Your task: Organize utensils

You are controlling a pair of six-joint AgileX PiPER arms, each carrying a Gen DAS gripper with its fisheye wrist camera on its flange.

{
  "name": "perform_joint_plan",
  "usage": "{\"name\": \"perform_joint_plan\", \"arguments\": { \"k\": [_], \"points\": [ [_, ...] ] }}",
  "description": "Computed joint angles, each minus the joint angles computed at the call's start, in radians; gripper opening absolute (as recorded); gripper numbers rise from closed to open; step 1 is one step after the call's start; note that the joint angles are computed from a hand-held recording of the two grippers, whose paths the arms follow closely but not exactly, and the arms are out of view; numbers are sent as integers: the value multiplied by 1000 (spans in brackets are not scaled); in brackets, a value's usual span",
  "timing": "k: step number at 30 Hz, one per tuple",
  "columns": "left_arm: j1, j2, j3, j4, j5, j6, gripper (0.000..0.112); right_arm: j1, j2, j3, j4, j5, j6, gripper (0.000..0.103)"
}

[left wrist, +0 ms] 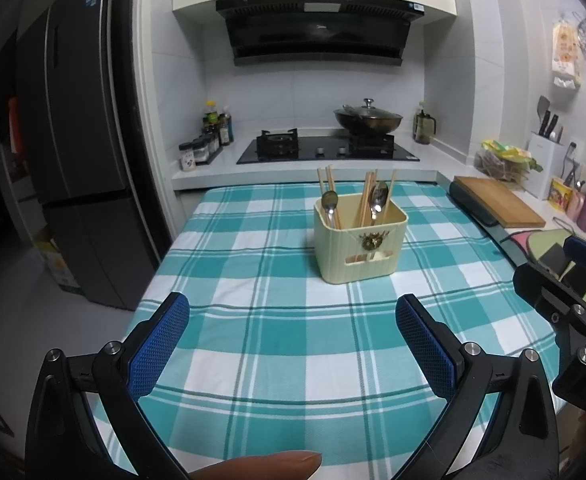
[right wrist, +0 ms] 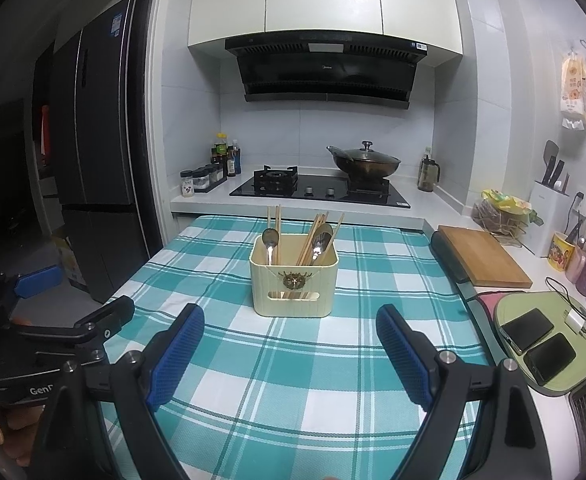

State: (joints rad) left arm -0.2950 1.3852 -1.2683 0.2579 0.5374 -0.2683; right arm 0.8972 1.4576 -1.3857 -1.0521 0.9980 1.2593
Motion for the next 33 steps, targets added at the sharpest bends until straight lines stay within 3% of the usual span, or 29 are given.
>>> {"name": "perform_joint_plan", "arguments": {
  "k": [33],
  "points": [
    [-14,-18,-27,-29,30,33,103,25,-12,12,-8,19,11,90]
  ]
}}
